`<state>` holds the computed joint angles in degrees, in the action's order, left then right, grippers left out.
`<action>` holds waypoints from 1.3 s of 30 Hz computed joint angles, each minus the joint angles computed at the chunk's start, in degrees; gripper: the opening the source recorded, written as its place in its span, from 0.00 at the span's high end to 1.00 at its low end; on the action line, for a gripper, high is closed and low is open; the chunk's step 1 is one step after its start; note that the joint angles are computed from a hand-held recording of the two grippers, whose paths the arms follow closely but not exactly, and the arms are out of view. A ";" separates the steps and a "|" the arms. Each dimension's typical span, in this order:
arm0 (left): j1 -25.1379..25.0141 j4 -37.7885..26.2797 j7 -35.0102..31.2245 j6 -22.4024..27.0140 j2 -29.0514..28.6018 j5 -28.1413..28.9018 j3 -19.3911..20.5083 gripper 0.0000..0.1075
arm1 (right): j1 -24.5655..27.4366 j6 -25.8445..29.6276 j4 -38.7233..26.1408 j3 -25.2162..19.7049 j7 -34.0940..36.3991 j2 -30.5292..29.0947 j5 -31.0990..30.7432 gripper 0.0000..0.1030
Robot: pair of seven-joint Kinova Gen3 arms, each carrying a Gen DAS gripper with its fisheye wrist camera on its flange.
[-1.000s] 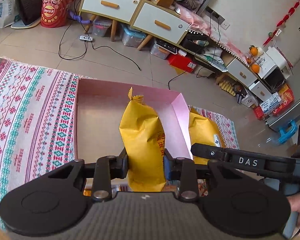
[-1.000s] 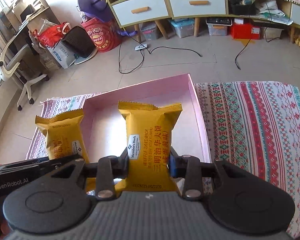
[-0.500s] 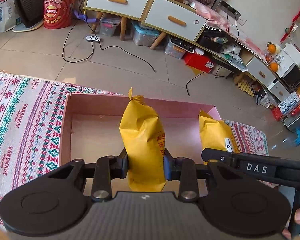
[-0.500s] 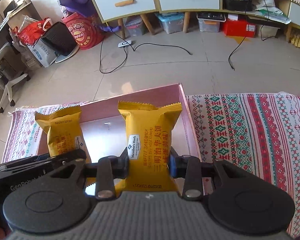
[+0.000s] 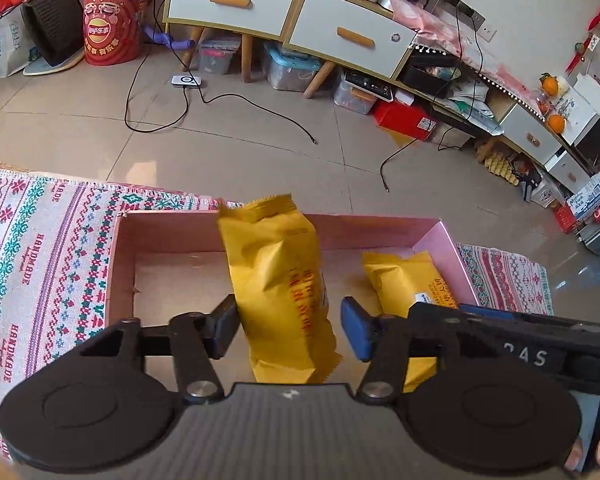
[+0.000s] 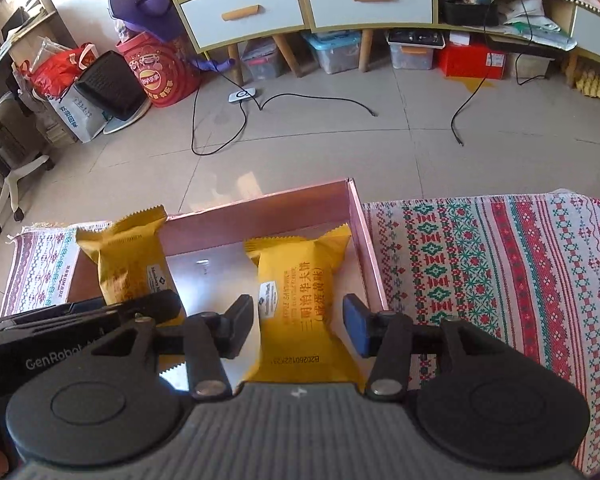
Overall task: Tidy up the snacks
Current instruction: 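Carry both yellow packets into the pink box and open both grippers, then move both grippers back over the snack pile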
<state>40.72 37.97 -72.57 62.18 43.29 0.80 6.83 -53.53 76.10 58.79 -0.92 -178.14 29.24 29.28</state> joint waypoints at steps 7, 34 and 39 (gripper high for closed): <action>-0.33 2.25 -1.40 -0.06 -1.82 -0.36 0.07 0.26 | -0.78 2.26 -1.24 -0.04 1.04 -0.44 0.46 0.43; -3.34 25.88 -7.08 -5.95 -19.71 -2.02 3.48 0.04 | -10.64 12.46 -5.52 -2.43 -1.30 -1.92 4.95 0.06; -3.70 31.37 -7.96 -7.84 -23.17 -2.59 4.31 0.04 | -12.76 15.17 -7.93 -2.50 -0.23 -0.44 4.12 0.05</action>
